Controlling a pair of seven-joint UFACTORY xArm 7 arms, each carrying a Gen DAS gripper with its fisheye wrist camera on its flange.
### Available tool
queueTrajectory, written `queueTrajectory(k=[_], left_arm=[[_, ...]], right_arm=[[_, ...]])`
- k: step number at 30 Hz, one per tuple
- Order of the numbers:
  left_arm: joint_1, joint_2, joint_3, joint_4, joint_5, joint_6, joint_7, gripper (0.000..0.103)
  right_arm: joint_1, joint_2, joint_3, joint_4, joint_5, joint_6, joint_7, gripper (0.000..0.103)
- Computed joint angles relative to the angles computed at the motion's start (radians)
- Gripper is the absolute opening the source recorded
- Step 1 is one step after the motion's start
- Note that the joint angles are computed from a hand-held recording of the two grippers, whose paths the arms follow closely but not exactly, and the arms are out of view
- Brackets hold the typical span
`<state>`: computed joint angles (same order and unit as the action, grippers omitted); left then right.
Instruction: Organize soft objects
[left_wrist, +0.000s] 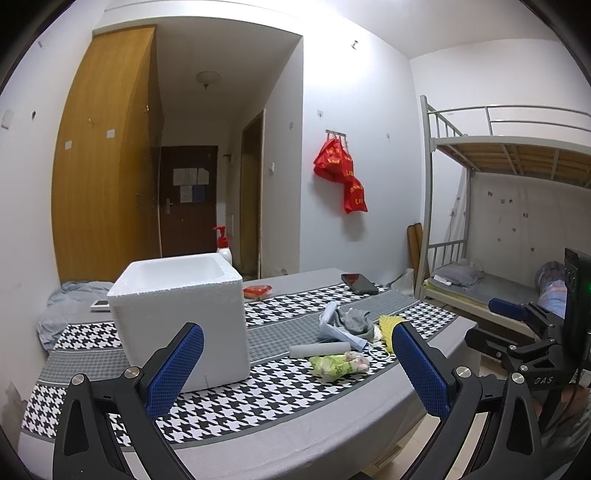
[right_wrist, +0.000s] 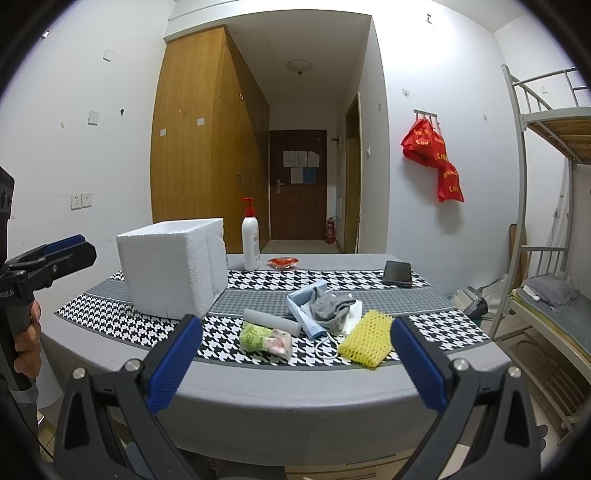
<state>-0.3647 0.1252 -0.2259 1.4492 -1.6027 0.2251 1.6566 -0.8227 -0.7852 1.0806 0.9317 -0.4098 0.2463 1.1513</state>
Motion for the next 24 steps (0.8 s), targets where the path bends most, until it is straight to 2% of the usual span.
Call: queueTrajectory(k=[14, 24], left_arm=[[0.0, 0.066, -0.036, 0.06, 0.152, -0.029, -0.108, 0.102], [0.019, 0.134, -0.087, 0.104, 0.369, -0.025, -0.275, 0.102]], right_arm=[[-0.009, 0.037, -0.017, -0.01, -0.008, -0.009, -0.006, 0.103], [-0.018, 0.084, -0.019, -0.007, -0.04, 0.01, 0.008, 0.103]])
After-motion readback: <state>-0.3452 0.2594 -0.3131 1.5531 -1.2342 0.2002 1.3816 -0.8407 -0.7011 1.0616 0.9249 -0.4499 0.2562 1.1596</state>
